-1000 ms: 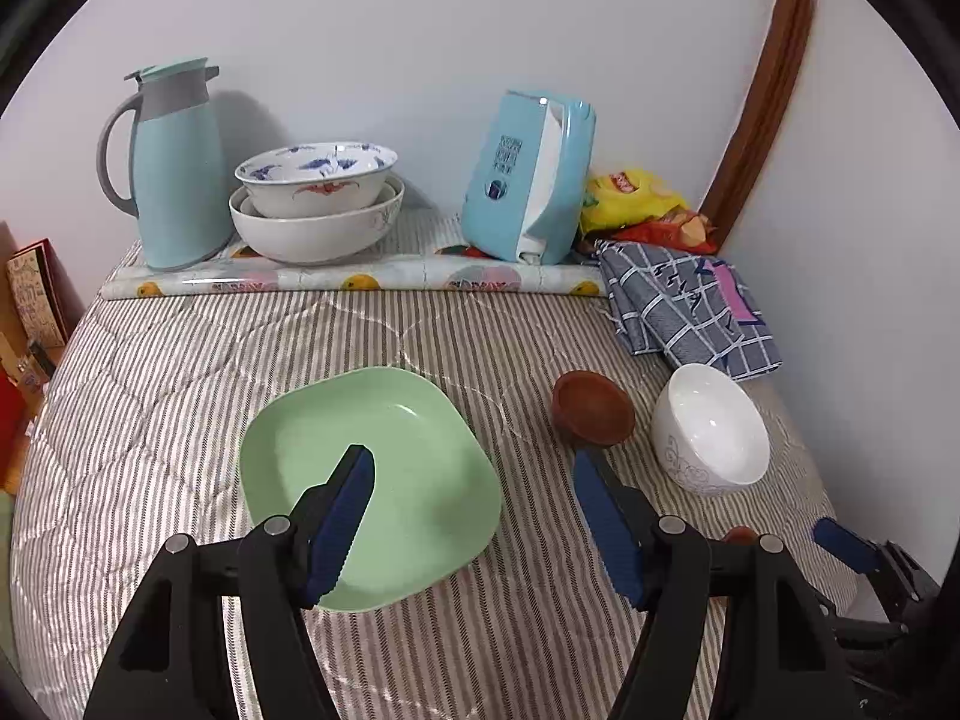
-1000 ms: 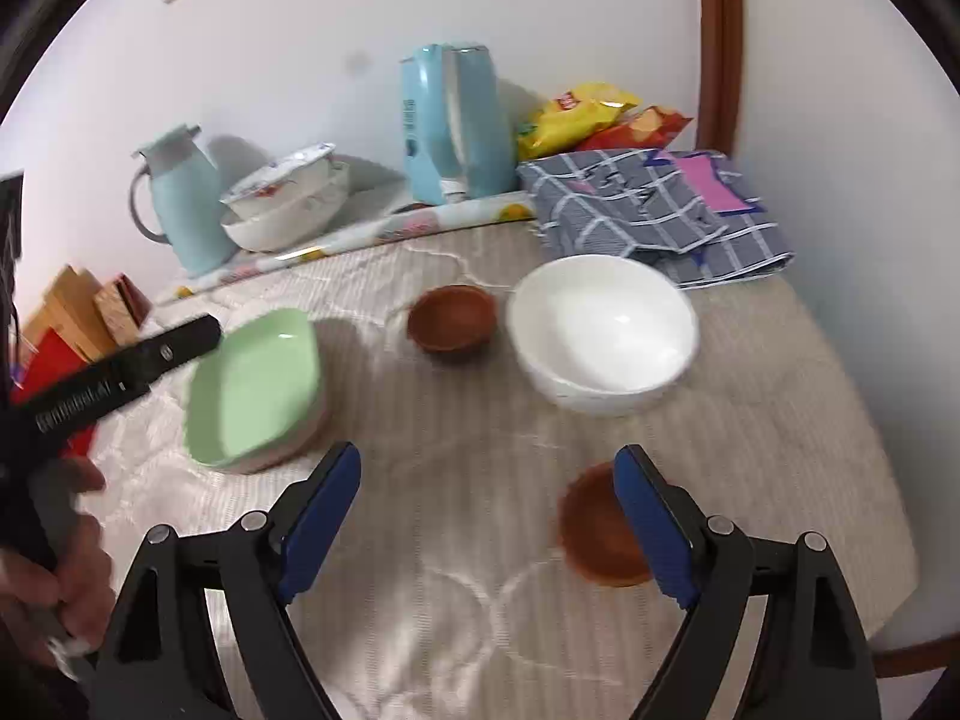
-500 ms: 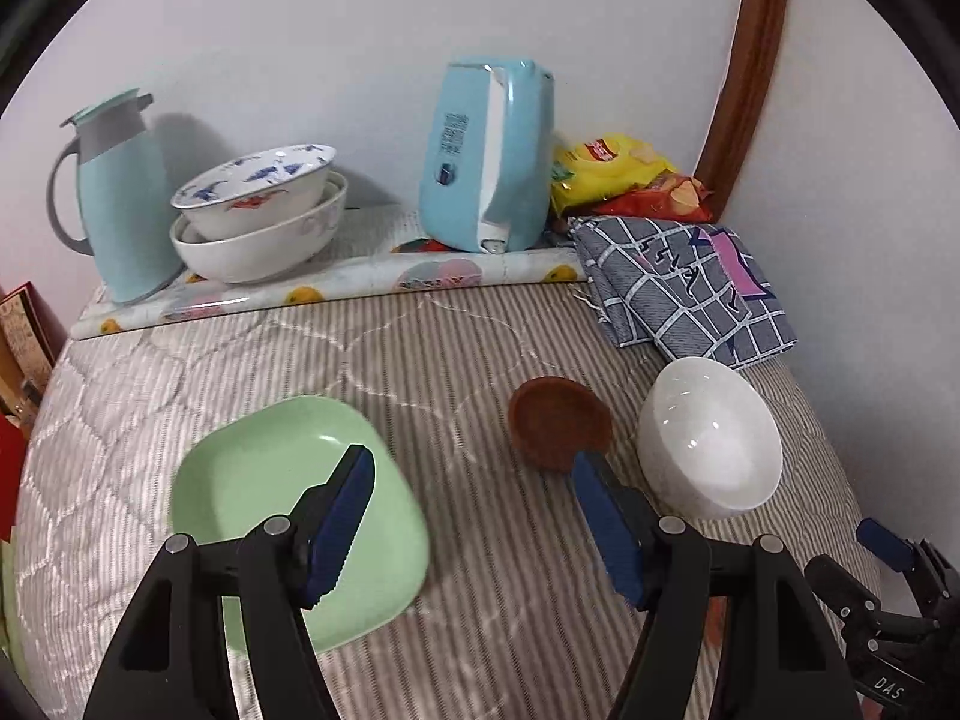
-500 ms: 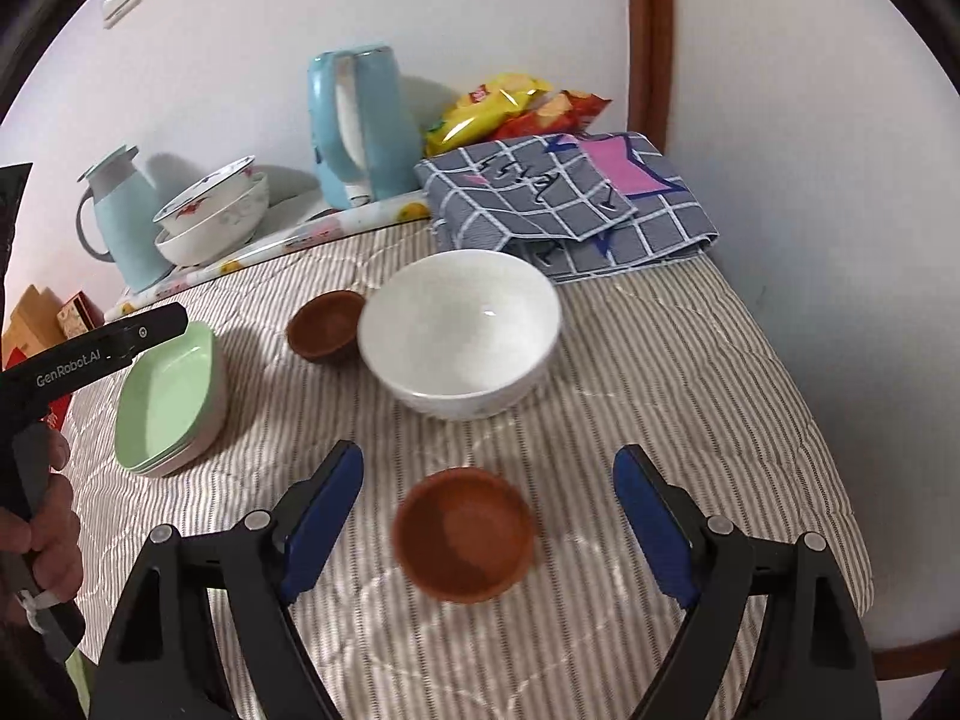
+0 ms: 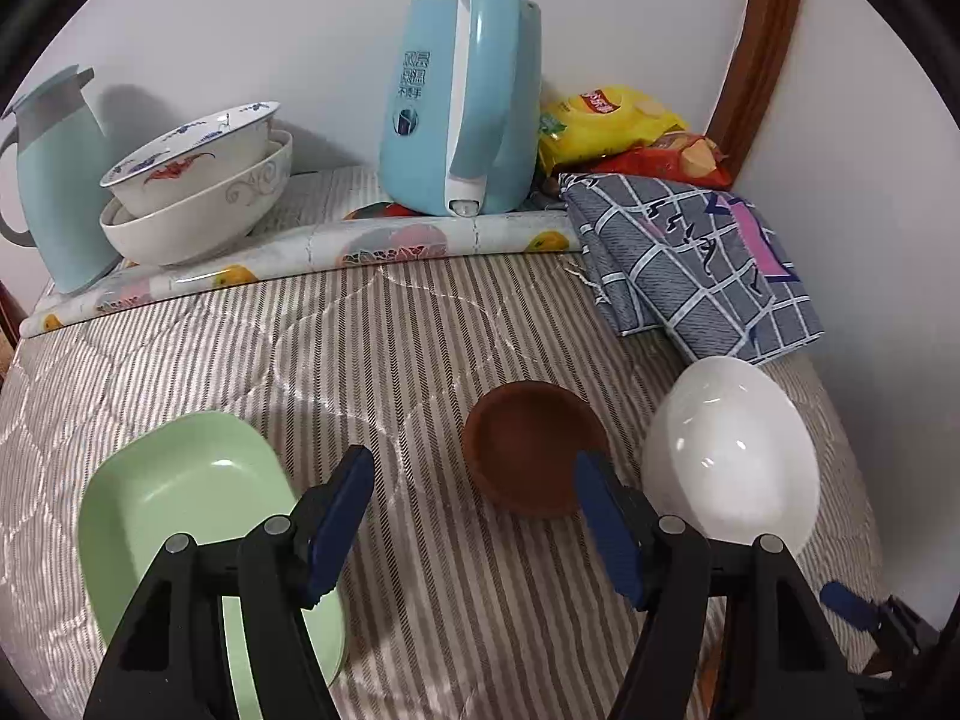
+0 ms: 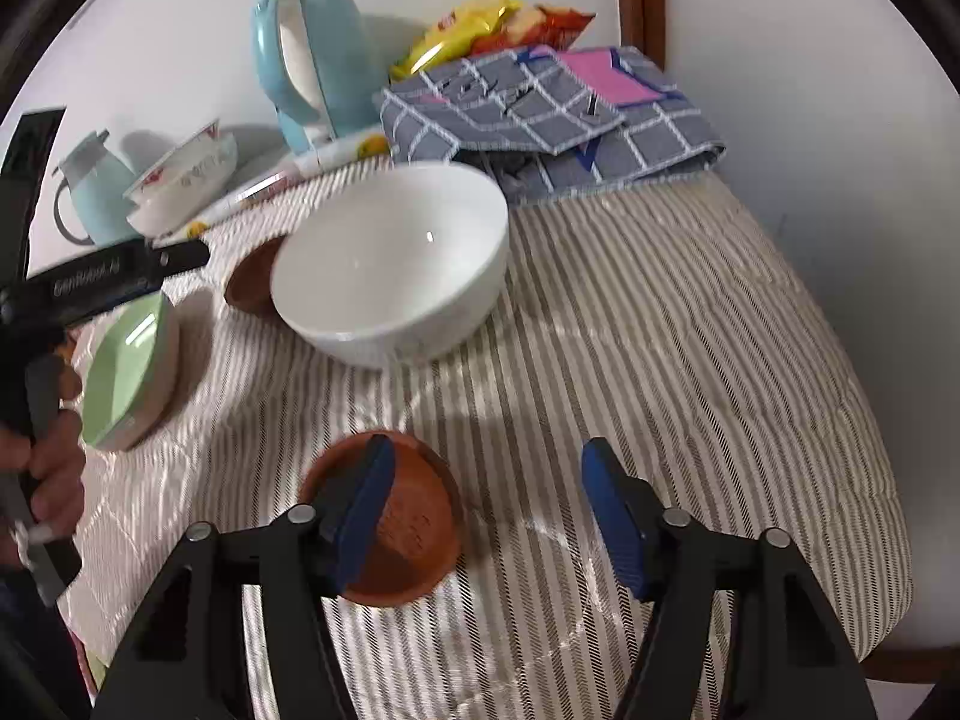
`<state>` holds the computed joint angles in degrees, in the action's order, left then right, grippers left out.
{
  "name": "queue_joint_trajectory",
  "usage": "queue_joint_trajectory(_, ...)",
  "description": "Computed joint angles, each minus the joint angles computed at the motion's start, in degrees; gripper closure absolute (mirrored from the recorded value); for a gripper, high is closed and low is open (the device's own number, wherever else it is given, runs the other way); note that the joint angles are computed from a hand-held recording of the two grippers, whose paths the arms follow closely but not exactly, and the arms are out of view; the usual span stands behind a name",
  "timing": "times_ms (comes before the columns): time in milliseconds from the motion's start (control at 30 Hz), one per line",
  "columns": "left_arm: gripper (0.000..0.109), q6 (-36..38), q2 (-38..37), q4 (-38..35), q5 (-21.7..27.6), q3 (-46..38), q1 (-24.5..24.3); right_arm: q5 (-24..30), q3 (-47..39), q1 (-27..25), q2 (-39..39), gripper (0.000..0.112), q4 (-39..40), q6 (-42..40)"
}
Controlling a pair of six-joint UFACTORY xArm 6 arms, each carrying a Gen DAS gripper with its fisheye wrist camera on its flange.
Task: Organize plates and bowls
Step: 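Lower the right tool onto the small brown bowl rim and grasp it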
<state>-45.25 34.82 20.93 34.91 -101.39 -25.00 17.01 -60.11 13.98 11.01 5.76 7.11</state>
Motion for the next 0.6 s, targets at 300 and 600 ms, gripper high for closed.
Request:
queue_joint_trajectory(300,0.051,2.8,7.3,-4.2,3.8,-9.0,0.0,1.6,-0.2,0.3,1.8,0.061,12.4,-11.1)
queue_joint_trajectory(600,0.069,4.0,12.7,-7.5,9.1,-16.4,0.4,0.8,-1.2,0.6,3.0,0.071,10.1,-10.6)
